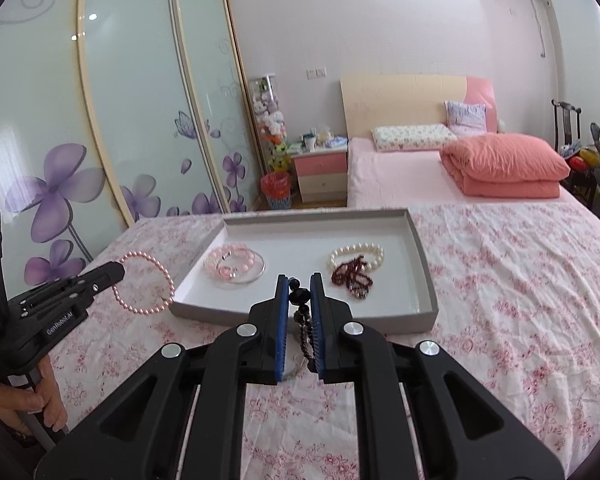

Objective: Organize jewelry
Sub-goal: 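Carry the pink pearls with the left tool while the right tool carries the black bracelet to the tray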

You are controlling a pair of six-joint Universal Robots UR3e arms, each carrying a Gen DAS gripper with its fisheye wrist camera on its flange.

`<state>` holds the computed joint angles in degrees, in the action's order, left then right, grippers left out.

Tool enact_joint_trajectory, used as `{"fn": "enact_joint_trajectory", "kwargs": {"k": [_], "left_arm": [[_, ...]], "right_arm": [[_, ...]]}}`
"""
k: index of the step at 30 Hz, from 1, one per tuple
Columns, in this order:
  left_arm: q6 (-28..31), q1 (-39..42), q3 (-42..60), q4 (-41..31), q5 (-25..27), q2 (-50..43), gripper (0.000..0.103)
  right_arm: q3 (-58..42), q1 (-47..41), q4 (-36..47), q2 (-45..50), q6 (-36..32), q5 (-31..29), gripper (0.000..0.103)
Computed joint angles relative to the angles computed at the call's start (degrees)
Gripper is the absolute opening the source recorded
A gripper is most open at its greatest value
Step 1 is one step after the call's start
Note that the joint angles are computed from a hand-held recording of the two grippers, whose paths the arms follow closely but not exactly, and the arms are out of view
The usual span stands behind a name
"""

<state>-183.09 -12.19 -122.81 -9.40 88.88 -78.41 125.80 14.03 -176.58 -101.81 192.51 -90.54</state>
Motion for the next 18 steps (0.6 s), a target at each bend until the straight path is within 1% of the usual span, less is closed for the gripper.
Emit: {"fn": "enact_joint_trajectory", "kwargs": {"k": [6,14,18], "left_arm": [[-0.44,-1.51,4.22,-0.74,1.21,-3.62,0.007],[-1.0,-2.84,13.04,-0.83,2.8,-11.88,0.007],[-1.32,-3.35,17.08,-0.75,3.97,-16.24,0.007]], "right_arm": [[-2.83,-0.76,-0.93,1.83,-0.92,-0.14,0.012],[-7.76,-2.95,-1.47,5.37,-2.38,1.53,0.012],[-10.86,-3.87,-1.21,8.57,-2.55,2.22,0.012]]}}
